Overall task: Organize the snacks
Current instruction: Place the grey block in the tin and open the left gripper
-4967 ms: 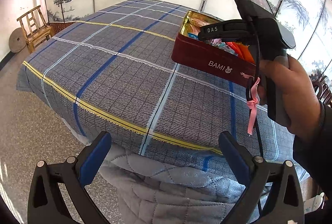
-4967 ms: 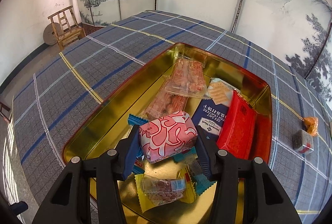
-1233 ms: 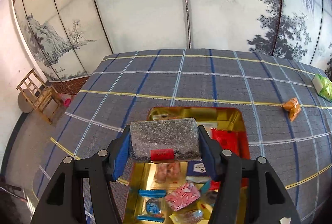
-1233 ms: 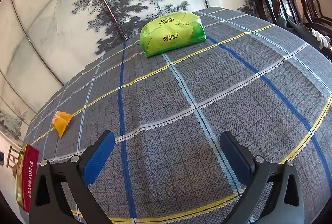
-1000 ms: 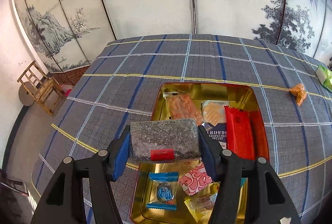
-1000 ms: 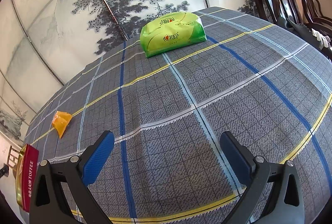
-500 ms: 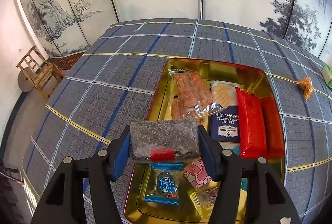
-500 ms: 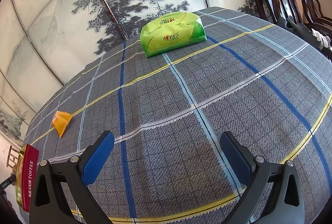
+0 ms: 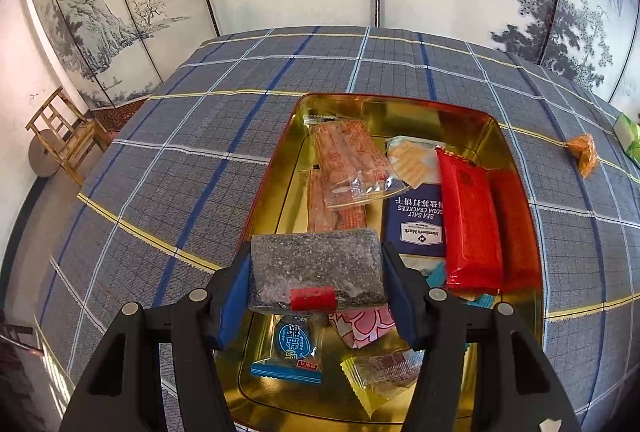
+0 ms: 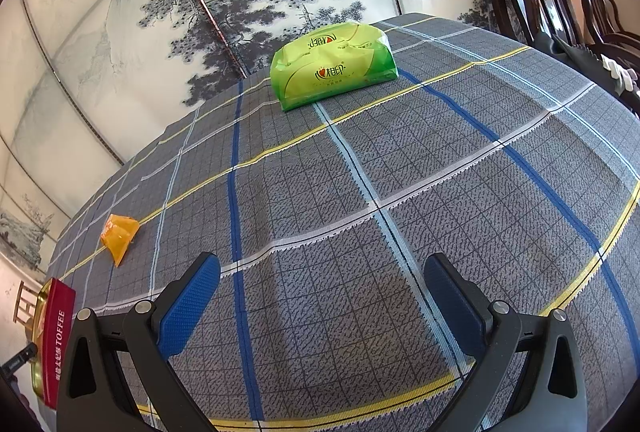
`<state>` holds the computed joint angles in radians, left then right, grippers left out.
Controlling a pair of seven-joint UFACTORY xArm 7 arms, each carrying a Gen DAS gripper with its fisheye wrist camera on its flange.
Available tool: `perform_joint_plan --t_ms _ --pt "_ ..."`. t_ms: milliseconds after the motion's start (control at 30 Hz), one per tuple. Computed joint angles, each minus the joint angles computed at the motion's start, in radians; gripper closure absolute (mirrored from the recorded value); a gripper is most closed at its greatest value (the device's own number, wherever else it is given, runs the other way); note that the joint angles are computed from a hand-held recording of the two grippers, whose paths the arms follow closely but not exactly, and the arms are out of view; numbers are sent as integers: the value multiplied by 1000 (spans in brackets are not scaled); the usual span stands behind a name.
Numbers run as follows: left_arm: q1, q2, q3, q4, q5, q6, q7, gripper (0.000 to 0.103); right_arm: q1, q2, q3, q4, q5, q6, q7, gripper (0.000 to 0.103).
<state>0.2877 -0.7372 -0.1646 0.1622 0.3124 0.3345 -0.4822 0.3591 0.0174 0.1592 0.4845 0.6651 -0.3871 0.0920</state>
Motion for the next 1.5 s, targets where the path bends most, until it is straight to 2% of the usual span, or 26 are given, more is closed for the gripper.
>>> perform_joint_plan --t_ms 133,433,567,667,800,900,1500 --pt "4 21 25 -4 -15 -17 9 47 1 1 0 1 2 0 -2 1" --pt "64 149 -31 75 25 -52 -54 47 1 1 -1 1 -2 1 1 1" --pt "13 137 18 59 5 -37 -37 47 2 2 -1 3 2 2 -3 1" --pt "10 112 13 29 14 -32 -29 47 2 2 -2 3 2 2 -3 1" --pt "-14 68 39 -10 -6 -15 2 47 3 2 -2 3 4 2 -5 1" --pt "13 73 1 -10 13 -22 -7 47 3 1 -2 3 5 2 -6 1" --pt "39 96 -40 -8 52 -52 -49 47 5 1 -1 6 14 4 -13 1"
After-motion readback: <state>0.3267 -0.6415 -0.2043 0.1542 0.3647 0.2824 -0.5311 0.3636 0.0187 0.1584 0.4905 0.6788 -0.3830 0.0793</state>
